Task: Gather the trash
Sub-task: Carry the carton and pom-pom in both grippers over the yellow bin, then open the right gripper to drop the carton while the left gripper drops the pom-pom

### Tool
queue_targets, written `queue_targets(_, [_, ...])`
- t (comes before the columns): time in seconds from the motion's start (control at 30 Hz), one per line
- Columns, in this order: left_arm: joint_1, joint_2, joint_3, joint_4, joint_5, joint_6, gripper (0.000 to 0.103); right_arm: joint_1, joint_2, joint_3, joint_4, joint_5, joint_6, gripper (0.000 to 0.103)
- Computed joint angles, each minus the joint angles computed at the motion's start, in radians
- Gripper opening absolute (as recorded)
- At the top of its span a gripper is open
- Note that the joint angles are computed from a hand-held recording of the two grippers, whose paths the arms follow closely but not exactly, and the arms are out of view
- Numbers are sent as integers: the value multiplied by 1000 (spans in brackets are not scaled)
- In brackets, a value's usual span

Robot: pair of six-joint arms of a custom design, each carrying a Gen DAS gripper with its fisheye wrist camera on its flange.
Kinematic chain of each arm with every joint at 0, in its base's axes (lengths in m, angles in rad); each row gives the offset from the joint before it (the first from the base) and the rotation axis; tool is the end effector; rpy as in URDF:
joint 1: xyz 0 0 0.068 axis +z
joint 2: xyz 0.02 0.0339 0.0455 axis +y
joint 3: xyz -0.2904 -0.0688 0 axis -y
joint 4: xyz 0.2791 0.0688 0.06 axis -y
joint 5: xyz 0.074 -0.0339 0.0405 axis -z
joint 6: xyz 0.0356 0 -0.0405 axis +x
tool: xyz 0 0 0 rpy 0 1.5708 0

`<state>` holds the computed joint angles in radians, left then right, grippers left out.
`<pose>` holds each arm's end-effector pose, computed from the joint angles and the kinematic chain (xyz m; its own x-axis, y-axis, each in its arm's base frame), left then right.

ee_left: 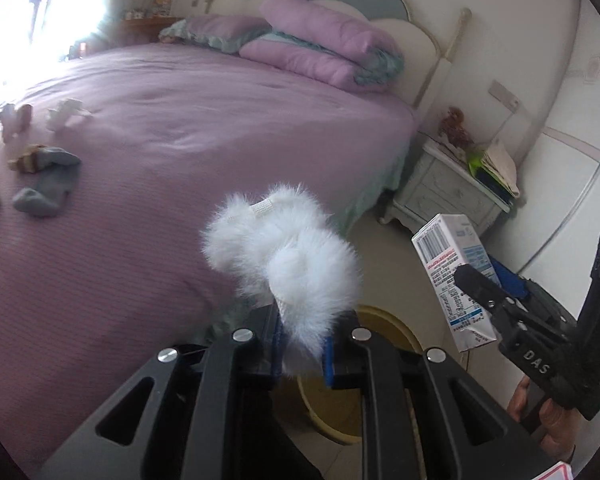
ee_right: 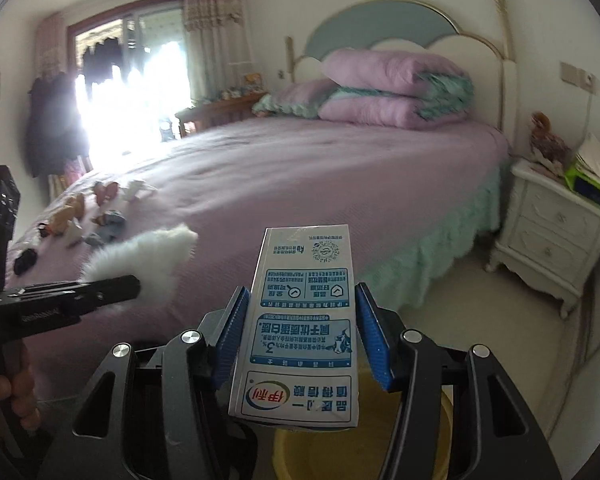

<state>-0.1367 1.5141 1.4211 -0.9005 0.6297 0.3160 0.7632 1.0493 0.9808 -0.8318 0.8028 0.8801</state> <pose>0.3370 -0.0675 0.3511 -0.6558 0.3437 -0.6721 0.6653 0.6839 -0.2994 0.1761 0.1330 0.3287 -0.4819 0.2801 -0.8303 0.3363 0.9341 0.1199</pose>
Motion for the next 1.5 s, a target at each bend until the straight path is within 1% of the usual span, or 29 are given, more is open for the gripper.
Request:
queue_targets(0.07, [-49,2,-28,-7,-14,17,15,-5,-25,-55,-74,-40,124,52])
queue_targets(0.1, [-72,2,-43,-9,-19,27,15,-10,-27,-87,-99,-76,177,52])
queue_targets(0.13, [-90,-1,-55,-14,-25,39,15,-14,-28,-116,-105,-110,206,52])
queue_targets(0.23, [-145,-14,-104,-12,-52,58,15,-26,-6,-215,-72,-236,255,52])
queue_targets(0.27, [-157,-14,-113,-20,-56,65,15,-46,-13,-256,-46,-277,249,52])
queue_targets(0.33, [-185,-23,-139,-22,-70,71,15,-54,10,-321,14,-359,277,53])
queue_targets(0.4, [-202,-29,-159,-20,-85,77,15,-54,36,-349,51,-404,286,54])
queue_targets(0.43, [-211,-32,-166,-20,-92,79,15,-54,57,-345,52,-414,285,58])
queue_targets(0.47, [-217,-31,-168,-23,-95,82,15,-51,73,-336,41,-415,288,63])
queue_targets(0.53, [-237,-27,-171,-17,-106,79,15,-50,77,-327,34,-396,279,63])
queue_targets(0.6, [-244,-29,-179,-20,-109,86,15,-40,72,-320,11,-374,291,68])
queue_targets(0.7, [-261,-15,-179,-22,-112,87,15,-38,31,-315,-42,-323,294,68])
queue_targets(0.77, [-272,-8,-181,-24,-116,90,15,-23,5,-306,-104,-292,326,68])
queue_targets(0.83, [-279,5,-178,-32,-116,96,15,-53,-36,-302,-143,-286,308,68])
queue_targets(0.93, [-296,25,-175,-35,-118,96,16,-50,-70,-288,-226,-259,339,68])
queue_targets(1.07, [-338,52,-176,-14,-124,85,16,-68,-124,-287,-299,-236,351,68])
queue_targets(1.23, [-406,123,-169,26,-124,88,16,-90,-197,-280,-424,-199,408,68])
queue_targets(1.27, [-420,141,-163,28,-121,90,22,-90,-210,-279,-445,-193,422,68])
queue_targets(1.33, [-443,168,-150,31,-124,94,38,-98,-237,-280,-478,-185,442,68])
queue_targets(1.37, [-453,177,-143,29,-119,96,67,-102,-248,-281,-492,-182,450,68])
queue_targets(1.4, [-463,172,-150,49,-127,89,88,-103,-256,-283,-500,-181,458,69])
queue_targets(1.43, [-468,158,-165,78,-133,78,89,-105,-260,-286,-505,-179,465,69])
queue_targets(1.5, [-472,146,-170,94,-132,78,88,-120,-266,-291,-492,-192,443,69])
